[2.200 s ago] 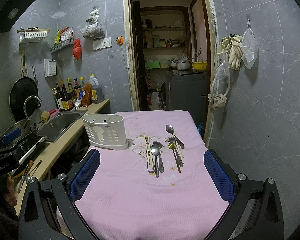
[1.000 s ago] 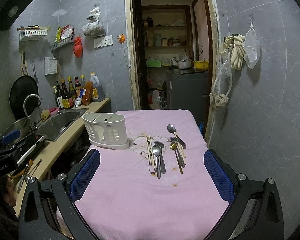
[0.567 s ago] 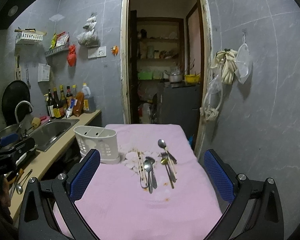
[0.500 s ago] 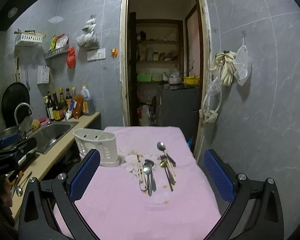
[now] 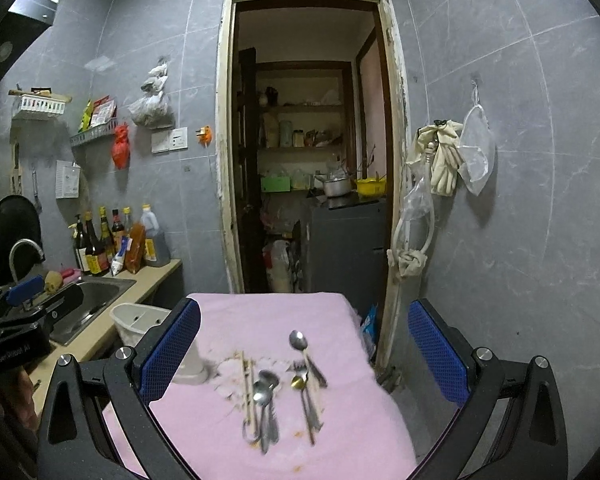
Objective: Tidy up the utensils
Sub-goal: 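Reach down and grasp a wooden chopstick with the left tool while the right tool grasps another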
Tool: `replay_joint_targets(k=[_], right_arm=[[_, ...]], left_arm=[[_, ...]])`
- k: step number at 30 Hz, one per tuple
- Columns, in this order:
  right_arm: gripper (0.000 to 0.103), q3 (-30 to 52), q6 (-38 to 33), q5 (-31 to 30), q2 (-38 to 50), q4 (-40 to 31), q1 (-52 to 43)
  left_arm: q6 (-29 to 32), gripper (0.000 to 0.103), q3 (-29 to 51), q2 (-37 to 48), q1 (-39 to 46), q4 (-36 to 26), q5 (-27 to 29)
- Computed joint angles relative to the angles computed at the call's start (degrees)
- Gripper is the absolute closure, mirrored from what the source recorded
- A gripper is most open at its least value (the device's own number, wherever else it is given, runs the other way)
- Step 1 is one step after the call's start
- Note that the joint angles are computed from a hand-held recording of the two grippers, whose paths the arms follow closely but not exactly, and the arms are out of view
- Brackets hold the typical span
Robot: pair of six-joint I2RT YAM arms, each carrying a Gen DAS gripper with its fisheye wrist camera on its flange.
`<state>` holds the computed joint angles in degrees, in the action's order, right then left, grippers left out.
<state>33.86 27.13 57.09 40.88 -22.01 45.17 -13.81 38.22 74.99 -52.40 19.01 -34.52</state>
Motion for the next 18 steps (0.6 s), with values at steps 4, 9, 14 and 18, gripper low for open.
replay_joint_targets(k=[4, 9, 14, 18], right_arm=[[0.001, -3.2, -10.6, -18.5, 0.4, 10.9, -18.6], [0.001, -5.1, -17.5, -39.4, 8.8, 22.0, -38.9], [0.001, -4.0, -24.1, -53.4, 23.5, 32.6, -51.7], [0.001, -0.3, -26.8, -60.6, 36.9, 38.8, -56.7]], left_arm=[[0.3, 0.002, 6.2, 9.9, -0.4, 4.7, -2.0], [-3.5, 0.002, 16.4, 22.4, 0.0, 2.2, -2.1], [-4.8, 0.002, 25.9, 33.3, 1.1, -3.3, 0.3], [-7.3, 0.002, 33.2, 41.3, 2.5, -7.1, 2.7]])
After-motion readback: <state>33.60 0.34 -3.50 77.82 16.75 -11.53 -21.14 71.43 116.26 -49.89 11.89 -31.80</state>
